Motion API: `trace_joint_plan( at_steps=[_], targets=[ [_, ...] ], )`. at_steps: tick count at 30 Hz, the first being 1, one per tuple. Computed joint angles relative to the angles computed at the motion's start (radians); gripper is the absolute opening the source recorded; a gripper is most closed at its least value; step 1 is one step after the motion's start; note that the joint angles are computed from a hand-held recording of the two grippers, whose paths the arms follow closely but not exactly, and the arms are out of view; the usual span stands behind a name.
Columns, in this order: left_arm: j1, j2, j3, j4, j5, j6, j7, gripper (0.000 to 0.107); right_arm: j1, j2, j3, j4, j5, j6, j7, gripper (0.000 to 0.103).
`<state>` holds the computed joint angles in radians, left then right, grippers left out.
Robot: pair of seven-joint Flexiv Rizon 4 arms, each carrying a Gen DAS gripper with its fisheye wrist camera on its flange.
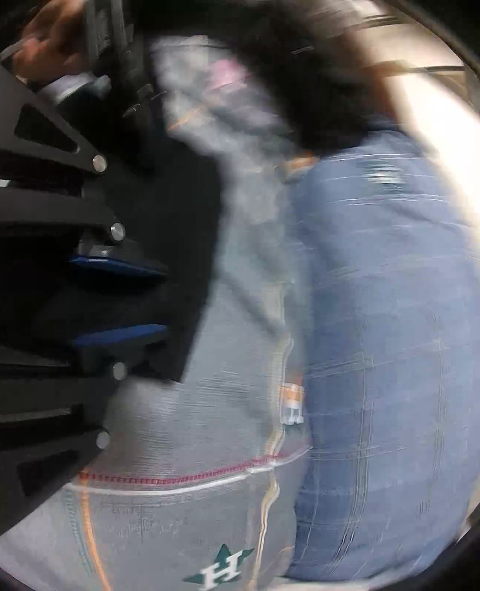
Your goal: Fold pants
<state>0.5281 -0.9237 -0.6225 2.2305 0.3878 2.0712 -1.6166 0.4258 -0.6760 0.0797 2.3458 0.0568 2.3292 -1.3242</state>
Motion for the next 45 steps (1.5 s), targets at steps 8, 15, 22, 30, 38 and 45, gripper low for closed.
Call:
trace_joint_plan(
  at_steps=[8,15,22,30,38,45],
  targets=[
    [0.204,0.064,-0.133,0.074,-0.044,-0.036,-0.220,0.092,-0.398,-0.040,0.180,0.128,-0.394,0.319,0.382,0.079],
    [0.300,-0.174,-0.194,0.035,-0.028,-0.120,-0.070,0.092,-0.545,-0.140,0.143,0.073,-0.803,0.203,0.679,0.079],
    [0.410,-0.344,-0.326,0.019,-0.023,-0.227,0.105,0.092,-0.556,-0.187,0.090,0.026,-0.979,0.262,0.741,0.074],
    [0.197,-0.111,-0.175,0.044,-0.091,-0.073,0.130,0.040,-0.472,-0.134,0.070,0.066,-0.823,0.220,0.599,0.030],
    [0.171,0.020,-0.232,-0.038,-0.071,-0.157,0.095,0.042,-0.517,-0.087,0.072,0.038,-0.855,0.348,0.553,0.028],
    [0.059,0.024,-0.211,-0.172,-0.228,-0.322,0.156,0.050,-0.564,-0.140,0.017,-0.102,-0.968,0.316,0.739,0.028]
  ],
)
